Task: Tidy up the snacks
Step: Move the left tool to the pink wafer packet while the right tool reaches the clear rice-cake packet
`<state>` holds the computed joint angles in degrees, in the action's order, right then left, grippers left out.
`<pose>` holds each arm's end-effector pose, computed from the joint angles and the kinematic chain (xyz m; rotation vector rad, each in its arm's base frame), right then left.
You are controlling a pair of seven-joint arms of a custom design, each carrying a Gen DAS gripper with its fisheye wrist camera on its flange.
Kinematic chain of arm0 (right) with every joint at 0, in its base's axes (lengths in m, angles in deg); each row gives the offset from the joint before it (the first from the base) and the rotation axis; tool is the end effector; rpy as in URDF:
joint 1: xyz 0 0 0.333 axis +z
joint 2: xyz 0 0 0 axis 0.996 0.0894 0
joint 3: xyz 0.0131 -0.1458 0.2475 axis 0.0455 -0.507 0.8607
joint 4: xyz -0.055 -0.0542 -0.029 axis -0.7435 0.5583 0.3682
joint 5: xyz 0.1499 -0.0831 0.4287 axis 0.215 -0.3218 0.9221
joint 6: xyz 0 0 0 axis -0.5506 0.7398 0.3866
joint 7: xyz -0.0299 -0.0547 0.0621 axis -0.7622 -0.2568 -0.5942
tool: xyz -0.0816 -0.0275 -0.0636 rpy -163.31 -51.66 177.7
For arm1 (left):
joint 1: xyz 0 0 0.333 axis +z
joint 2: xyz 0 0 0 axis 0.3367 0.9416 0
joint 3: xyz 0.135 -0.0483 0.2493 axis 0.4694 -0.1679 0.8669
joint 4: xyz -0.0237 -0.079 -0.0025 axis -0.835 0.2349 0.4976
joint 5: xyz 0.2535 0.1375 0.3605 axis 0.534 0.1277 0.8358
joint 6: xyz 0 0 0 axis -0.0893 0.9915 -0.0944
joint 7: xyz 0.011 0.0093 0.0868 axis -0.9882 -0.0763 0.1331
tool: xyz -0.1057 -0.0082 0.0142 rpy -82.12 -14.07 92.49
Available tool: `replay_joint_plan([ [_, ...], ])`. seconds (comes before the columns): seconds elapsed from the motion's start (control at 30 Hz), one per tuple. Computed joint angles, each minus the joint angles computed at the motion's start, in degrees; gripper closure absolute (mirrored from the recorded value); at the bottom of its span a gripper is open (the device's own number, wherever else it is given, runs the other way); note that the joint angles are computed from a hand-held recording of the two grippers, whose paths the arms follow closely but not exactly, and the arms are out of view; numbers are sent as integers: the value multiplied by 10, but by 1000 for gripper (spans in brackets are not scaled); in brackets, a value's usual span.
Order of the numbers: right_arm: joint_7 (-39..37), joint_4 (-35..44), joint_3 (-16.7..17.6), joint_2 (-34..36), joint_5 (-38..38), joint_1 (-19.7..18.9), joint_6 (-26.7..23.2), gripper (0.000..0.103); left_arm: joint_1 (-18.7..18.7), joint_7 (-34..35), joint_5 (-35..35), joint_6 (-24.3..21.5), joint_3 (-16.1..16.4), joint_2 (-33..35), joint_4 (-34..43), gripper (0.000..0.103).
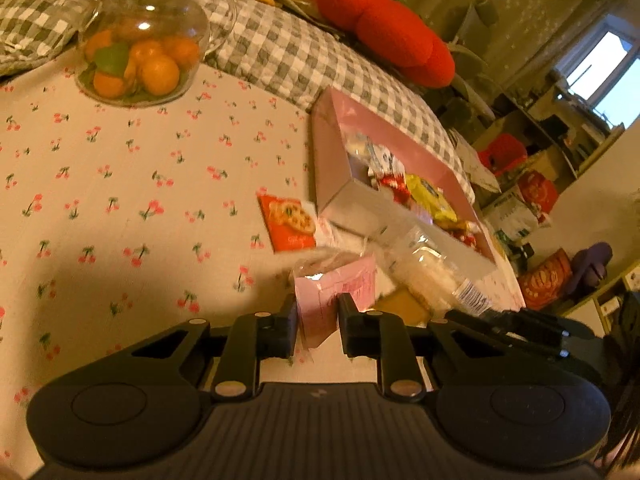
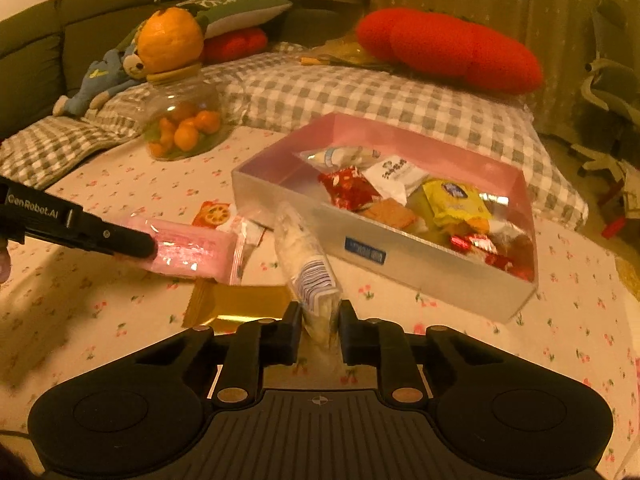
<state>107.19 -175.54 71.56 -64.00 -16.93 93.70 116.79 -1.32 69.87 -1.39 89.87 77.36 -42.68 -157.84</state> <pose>0.3726 0.2622 0.3479 -1.8431 1.6652 -0.6762 0.4827 -0.2410 0.3442 1.6448 -2.2079 1.2616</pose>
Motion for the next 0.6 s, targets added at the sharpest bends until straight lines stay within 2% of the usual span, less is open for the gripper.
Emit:
replay_joint_plan([
  [0.07, -9, -17, -33, -14, 30, 31, -1, 85, 2, -2, 14, -8, 1, -7, -9, 85],
  [0.13, -24, -36, -83, -25, 83, 71, 4, 86, 5, -11, 29, -18, 4, -8, -12, 85],
  [0.23, -33, -61, -122, -43, 150, 101, 4, 86, 7, -19, 46, -24, 7, -11, -18, 85],
  [0.33, -37, -80, -130, -60, 192, 107, 1, 85, 6, -11, 49, -26, 10, -18, -26, 85],
  [0.43, -44, -90, -126, -71, 214, 103, -6, 80, 7, -11, 68, -29, 12, -23, -31, 81],
  [0.53, -41, -93, -111, -79, 220, 94, -18, 72, 7, -2, 81, -45, 18, -21, -28, 67],
  [0.6, -42, -89, -93, -82, 209, 85, -31, 57, 6, 11, 77, -55, 21, -22, -26, 37],
])
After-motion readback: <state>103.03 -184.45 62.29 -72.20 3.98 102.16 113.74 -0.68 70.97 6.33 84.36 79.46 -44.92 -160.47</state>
